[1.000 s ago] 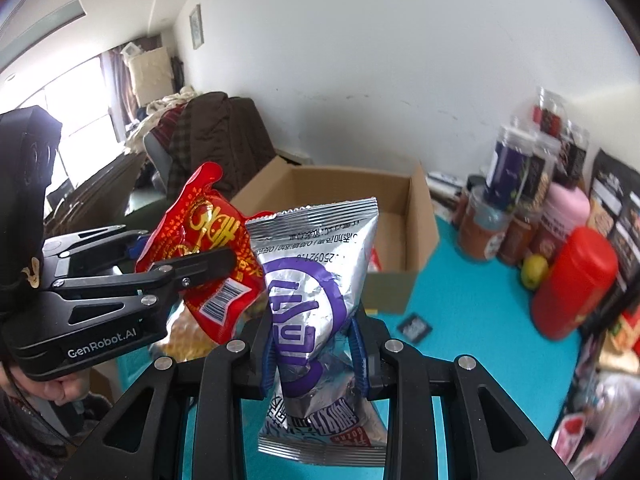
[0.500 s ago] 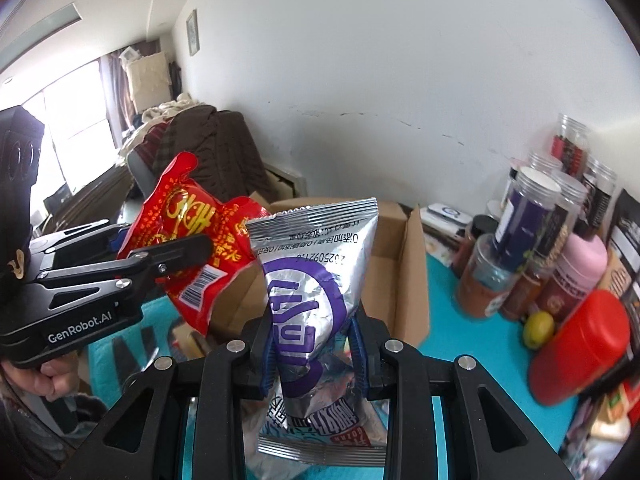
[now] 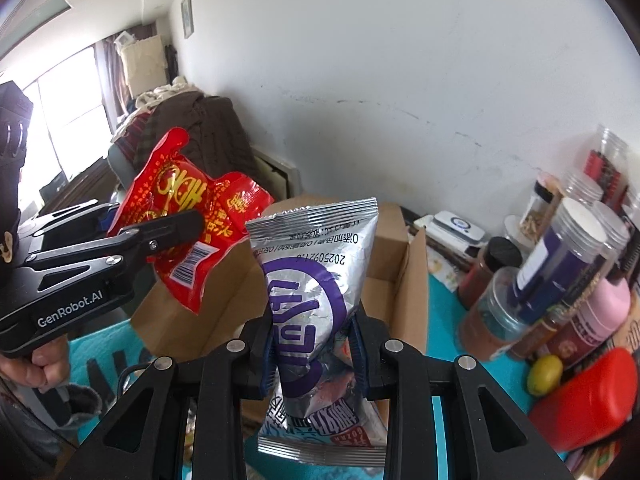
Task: Organize snacks
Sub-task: 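Lower the red bag into the box with the left tool while the right tool releases its bag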
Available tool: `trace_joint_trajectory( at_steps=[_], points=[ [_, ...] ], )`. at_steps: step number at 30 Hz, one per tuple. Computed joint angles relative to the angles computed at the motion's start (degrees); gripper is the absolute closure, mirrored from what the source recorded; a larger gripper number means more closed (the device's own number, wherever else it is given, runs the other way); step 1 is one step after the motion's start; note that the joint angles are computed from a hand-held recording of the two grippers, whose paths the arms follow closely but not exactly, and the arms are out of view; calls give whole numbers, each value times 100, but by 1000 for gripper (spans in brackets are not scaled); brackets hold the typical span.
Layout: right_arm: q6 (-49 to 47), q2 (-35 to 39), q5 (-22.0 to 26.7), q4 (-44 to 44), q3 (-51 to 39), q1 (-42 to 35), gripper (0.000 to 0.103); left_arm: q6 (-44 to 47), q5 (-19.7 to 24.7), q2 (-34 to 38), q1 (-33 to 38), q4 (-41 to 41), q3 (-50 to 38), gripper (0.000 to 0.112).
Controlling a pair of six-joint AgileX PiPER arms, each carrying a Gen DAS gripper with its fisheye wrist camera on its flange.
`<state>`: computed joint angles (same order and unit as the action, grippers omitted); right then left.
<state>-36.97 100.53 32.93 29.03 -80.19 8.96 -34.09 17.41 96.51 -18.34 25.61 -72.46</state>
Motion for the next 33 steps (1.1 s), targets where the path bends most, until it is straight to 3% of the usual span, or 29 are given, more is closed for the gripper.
trace_joint_trajectory(
  at_steps=[6, 23, 28, 30, 33],
  points=[
    [481, 605, 254, -421, -662, 52, 73, 660, 331, 578, 115, -668, -646, 76],
    [1440, 1714, 940, -1288, -1693, 67, 71, 1243, 1188, 1723, 145, -1255, -1687, 76],
    [1613, 1729, 1048, -1449, -1674, 28, 57, 447, 1571, 1836, -43, -391, -1820, 76],
    [1702, 1683, 1002, -1550, -1612, 26, 56, 189, 1505, 1762, -81, -117, -1734, 76],
    [1685, 1604, 1007, -1575, -1555, 13, 56, -308, 1803, 1731, -216, 484, -1824, 75]
  ],
)
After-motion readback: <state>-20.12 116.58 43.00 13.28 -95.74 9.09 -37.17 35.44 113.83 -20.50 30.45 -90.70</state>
